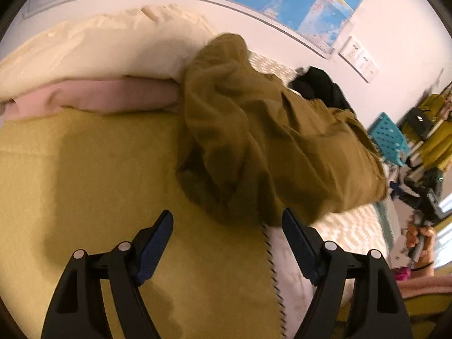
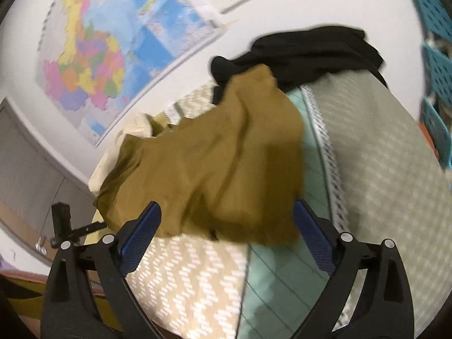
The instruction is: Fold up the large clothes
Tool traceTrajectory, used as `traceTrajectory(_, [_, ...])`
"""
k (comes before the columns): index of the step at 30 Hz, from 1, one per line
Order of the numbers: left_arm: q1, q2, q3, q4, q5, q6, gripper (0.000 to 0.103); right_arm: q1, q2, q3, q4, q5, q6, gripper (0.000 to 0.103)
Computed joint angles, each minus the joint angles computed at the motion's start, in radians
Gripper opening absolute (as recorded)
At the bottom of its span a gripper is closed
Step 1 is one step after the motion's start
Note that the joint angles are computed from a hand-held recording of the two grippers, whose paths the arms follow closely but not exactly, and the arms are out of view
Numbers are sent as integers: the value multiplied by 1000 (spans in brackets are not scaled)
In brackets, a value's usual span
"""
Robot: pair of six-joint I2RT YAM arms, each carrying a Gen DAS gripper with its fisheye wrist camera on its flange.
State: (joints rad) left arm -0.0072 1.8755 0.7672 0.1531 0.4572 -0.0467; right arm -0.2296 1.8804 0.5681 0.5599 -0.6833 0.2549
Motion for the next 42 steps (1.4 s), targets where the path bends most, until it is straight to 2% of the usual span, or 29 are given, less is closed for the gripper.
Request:
traceTrajectory(4, [-17, 22, -9, -4, 63, -11, 76, -38, 48, -27, 43, -66, 52, 94])
traceTrajectory(10, [-72, 84, 35, 3, 111, -54, 76, 15, 125, 4, 78, -83, 117, 97])
traceTrajectory(16, [-119, 132, 71, 55, 101, -121, 80, 87, 176, 60, 110, -51, 181, 99])
traceTrajectory(19, [-110, 160, 94, 89, 135, -192, 84, 118, 185, 84, 112, -5, 209, 99])
traceTrajectory(23, [-107, 189, 136, 99, 147, -270, 85, 133, 210, 97, 184, 23, 304, 99])
traceTrajectory(29, [-156, 173, 139, 104, 50, -317, 88, 169, 217, 116, 198, 99, 358, 99])
traceTrajectory(31, [-167, 168, 135, 109, 24, -329, 88, 163, 227, 107, 245, 80, 392, 99])
traceTrajectory(34, [-188, 167, 140, 103, -26, -338, 88, 155, 243, 120, 253, 64, 393, 99])
traceTrajectory(39, [-286, 163, 177, 36, -231, -315, 91, 171, 204, 142, 129, 110, 313, 96])
traceTrajectory(42, [-285, 165, 171, 49, -239, -312, 91, 167, 159, 111, 110, 130, 272, 93])
